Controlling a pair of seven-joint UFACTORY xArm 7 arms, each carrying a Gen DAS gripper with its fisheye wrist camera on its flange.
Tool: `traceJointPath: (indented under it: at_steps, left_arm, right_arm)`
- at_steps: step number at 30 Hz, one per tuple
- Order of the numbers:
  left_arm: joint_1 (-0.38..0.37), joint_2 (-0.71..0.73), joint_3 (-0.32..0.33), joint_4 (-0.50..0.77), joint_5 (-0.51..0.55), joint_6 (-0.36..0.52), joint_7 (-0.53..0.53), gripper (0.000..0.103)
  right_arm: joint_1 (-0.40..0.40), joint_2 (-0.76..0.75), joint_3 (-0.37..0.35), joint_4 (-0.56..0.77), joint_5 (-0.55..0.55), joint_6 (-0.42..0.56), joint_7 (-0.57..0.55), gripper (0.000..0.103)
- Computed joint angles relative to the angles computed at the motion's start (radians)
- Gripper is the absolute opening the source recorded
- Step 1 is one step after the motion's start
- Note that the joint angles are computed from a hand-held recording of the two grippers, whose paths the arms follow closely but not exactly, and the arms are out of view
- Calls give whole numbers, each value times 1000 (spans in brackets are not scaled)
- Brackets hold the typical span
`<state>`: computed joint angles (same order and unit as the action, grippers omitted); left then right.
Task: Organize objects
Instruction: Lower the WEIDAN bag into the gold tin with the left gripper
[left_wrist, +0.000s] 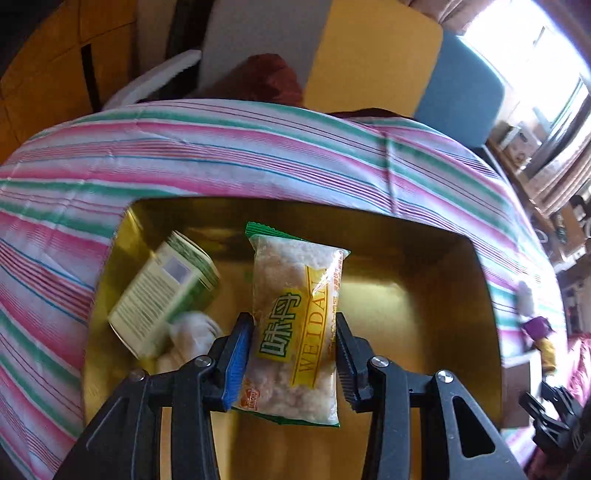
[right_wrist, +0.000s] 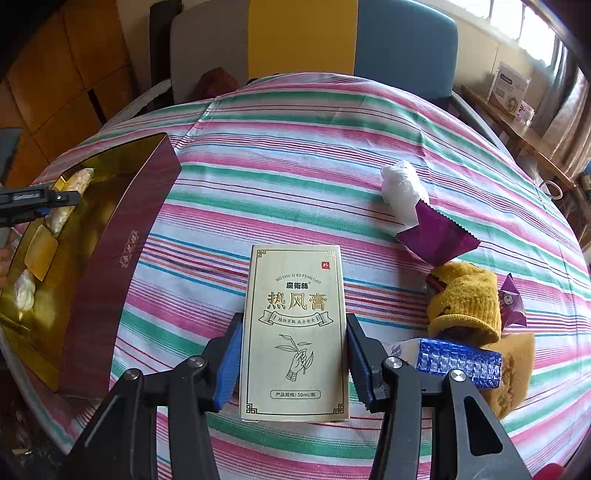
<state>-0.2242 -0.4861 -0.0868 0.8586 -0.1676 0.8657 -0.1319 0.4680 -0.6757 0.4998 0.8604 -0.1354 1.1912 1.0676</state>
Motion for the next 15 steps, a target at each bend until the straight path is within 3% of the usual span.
traceJointPath:
  at_steps: [2,5,9,15]
  left_arm:
    - [31,9,-24,1,58,-8,-41,44]
    - [29,25,-1,5,42,4,-40,50]
    - [15,-67,11,-42,17,1,-24,58]
    - [-5,-238,9,-101,9,24,-10,58]
  right_arm:
    - [0,1,0,0,-2,-1,-1,52]
    - [1,2,-2,-2,-3,-5,-2,52]
    - [1,2,-3,-3,-3,-6,-1,52]
    - [-1,4,1,-1,-9,-3,-1,52]
